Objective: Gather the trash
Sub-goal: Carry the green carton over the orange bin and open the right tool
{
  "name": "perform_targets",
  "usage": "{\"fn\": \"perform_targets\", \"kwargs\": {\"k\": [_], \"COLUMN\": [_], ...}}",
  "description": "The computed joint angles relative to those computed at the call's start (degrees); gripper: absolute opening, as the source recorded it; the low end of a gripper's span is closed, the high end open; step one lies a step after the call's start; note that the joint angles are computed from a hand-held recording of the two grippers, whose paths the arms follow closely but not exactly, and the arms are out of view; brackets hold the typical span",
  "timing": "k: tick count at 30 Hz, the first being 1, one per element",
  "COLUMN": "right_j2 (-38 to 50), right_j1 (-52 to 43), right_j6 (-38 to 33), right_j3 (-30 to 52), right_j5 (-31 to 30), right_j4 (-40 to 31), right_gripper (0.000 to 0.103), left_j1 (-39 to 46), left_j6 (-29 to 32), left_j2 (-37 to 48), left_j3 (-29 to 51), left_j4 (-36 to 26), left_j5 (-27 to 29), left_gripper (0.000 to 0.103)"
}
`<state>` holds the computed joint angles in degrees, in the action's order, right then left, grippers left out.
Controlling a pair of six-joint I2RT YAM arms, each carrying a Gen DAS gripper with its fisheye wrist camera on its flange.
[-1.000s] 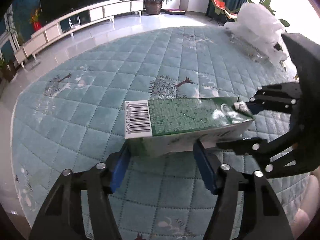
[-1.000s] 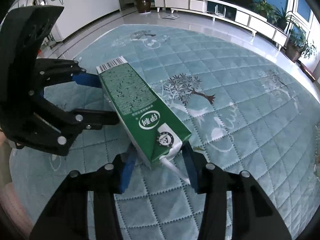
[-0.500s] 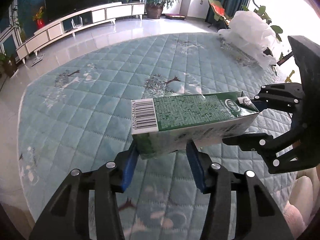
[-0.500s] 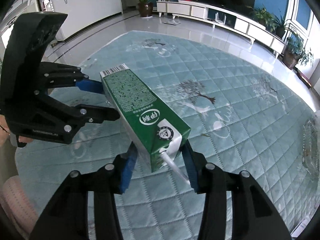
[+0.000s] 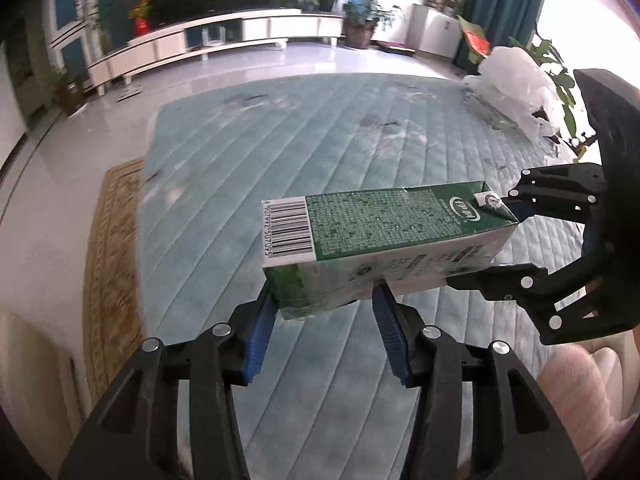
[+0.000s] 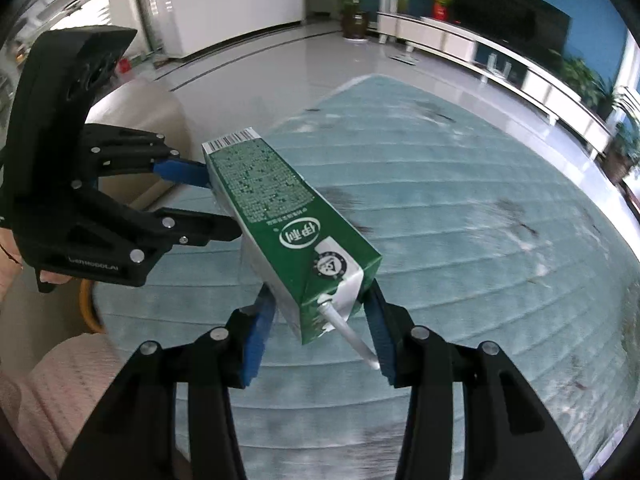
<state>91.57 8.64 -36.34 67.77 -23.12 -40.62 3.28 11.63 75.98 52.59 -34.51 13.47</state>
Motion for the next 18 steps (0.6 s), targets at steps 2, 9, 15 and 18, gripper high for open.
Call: {"fn": "perform_targets", "kwargs": {"k": [2, 9, 15, 18], "right_j2": [-2.83, -10.75, -10.59, -8.34], "right_j1": [3.71, 22.25, 38.1, 44.91], "right_j6": [1.61, 11.27, 20.56, 23.87], "right_j3": [-2.63, -10.06, -12.1, -11.37], "right_j5": [0.59, 5.83, 10.71, 12.71], "right_j4": [0.2, 2.85, 6.08, 7.32], "right_gripper": [0.046, 0.046, 0.046, 0.045], "left_j1": [5.07, 33.17, 62.87, 75.56], "left_j6": [2.23, 20.59, 46.25, 57.21], "left_j2": [-6.14, -19.35, -17.04, -11.65], "left_j3": [-3.97, -10.63, -11.06, -10.01], "left_j4": [-2.79, -16.67, -26.85, -29.08], "left_j5": [1.43, 11.27, 17.87, 19.05], "left_gripper": [0.05, 0.051, 0.051, 0.051]}}
